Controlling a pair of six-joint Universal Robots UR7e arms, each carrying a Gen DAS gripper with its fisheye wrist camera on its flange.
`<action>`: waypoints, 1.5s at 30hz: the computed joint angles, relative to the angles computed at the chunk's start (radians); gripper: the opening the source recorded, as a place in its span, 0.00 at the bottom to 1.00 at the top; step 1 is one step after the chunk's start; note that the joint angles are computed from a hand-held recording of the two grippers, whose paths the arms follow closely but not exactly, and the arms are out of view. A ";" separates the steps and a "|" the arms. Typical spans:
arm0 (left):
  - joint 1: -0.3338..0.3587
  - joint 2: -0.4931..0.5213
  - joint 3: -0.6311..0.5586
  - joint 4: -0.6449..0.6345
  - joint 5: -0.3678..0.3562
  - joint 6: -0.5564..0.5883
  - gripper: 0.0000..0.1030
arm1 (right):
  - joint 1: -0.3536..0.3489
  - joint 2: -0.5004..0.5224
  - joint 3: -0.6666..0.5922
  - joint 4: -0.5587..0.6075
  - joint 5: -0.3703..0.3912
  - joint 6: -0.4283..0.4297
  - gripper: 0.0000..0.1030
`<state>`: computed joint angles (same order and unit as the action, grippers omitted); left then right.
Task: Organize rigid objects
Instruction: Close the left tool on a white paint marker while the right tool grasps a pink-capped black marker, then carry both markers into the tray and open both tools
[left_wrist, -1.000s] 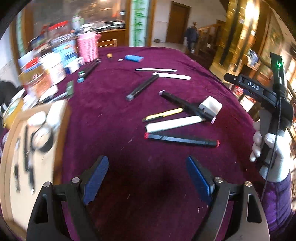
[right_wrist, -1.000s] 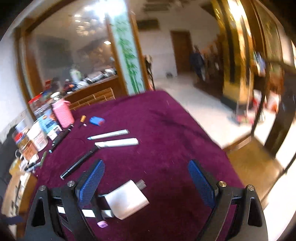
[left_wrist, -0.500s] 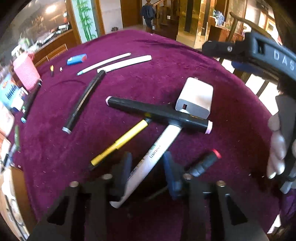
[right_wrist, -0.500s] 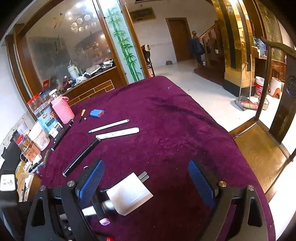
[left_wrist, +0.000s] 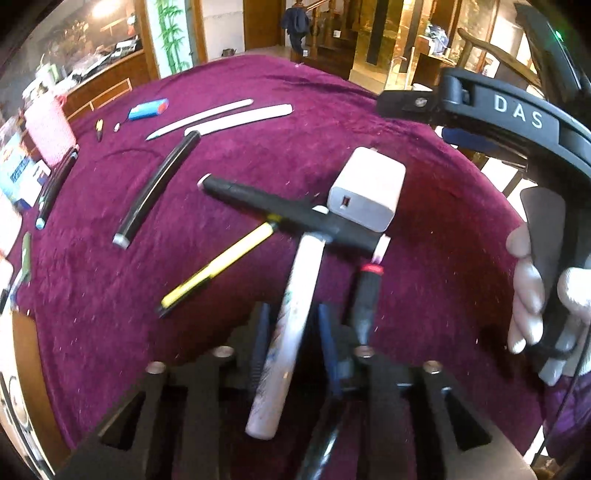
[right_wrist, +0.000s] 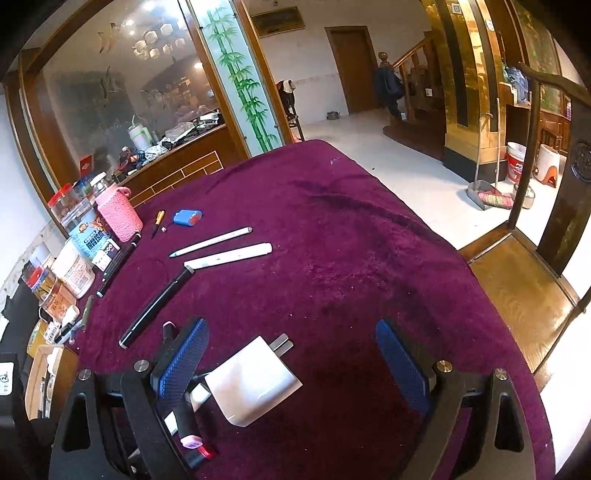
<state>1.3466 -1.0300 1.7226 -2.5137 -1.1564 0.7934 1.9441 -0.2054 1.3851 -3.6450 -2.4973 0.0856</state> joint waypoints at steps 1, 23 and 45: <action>-0.003 0.001 0.014 -0.032 0.002 0.016 0.35 | -0.001 0.000 -0.001 0.004 0.001 0.002 0.91; 0.161 -0.264 -0.003 0.142 -0.354 -0.150 0.14 | 0.024 0.062 -0.080 -0.068 0.036 -0.189 0.91; 0.343 -0.315 -0.142 0.112 -0.461 -0.189 0.14 | 0.029 0.210 -0.509 0.856 0.053 0.126 0.15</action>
<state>1.6896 -1.3445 1.5801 -2.4017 -1.6169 0.6045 1.9736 0.0045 0.8765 -2.7887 -2.4447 0.2120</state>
